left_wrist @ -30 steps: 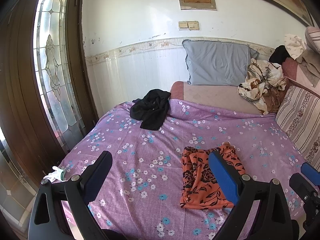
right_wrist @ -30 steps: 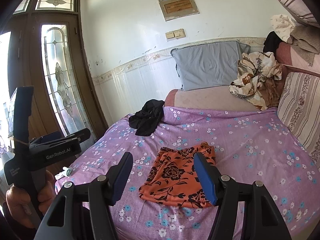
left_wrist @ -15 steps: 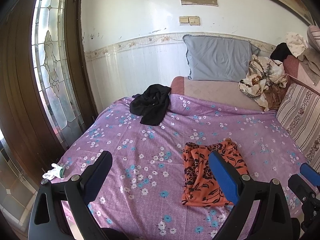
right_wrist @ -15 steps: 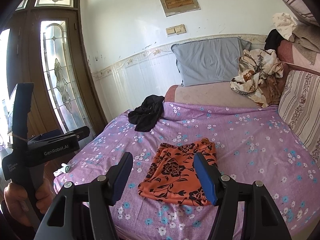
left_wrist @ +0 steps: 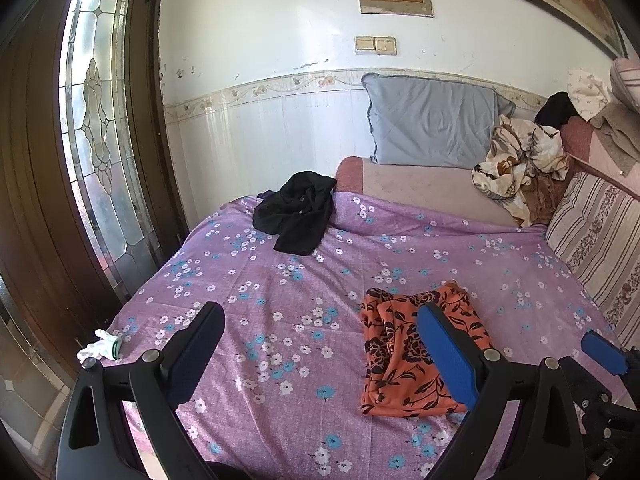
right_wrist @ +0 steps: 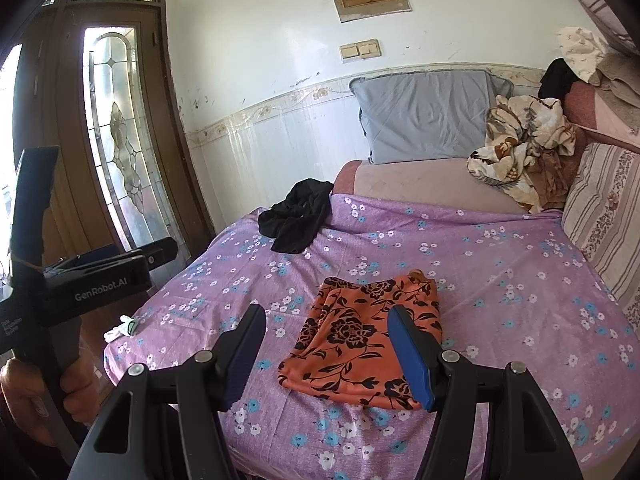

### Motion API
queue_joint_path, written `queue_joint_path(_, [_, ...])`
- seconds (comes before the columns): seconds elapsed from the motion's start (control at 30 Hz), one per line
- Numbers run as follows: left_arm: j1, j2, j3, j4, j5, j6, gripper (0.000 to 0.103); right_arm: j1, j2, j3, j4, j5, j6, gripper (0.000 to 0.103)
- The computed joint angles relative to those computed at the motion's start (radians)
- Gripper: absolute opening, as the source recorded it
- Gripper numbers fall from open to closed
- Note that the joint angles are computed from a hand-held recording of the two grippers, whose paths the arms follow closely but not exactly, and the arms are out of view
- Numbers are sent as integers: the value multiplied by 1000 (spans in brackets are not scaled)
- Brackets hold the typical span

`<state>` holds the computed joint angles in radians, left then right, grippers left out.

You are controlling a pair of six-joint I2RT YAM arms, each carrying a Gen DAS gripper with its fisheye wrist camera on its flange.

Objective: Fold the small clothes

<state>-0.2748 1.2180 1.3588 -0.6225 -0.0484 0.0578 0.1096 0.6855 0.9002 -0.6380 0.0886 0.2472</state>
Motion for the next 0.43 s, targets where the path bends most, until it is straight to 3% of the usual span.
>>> queue_joint_path(0.27, [30,14,1,12,45,2,97,57,53,8,23,45,3,67])
queue_joint_path(0.43, [87,75,37,29,180,-13,97,20,98,23,52,-5,-24,67])
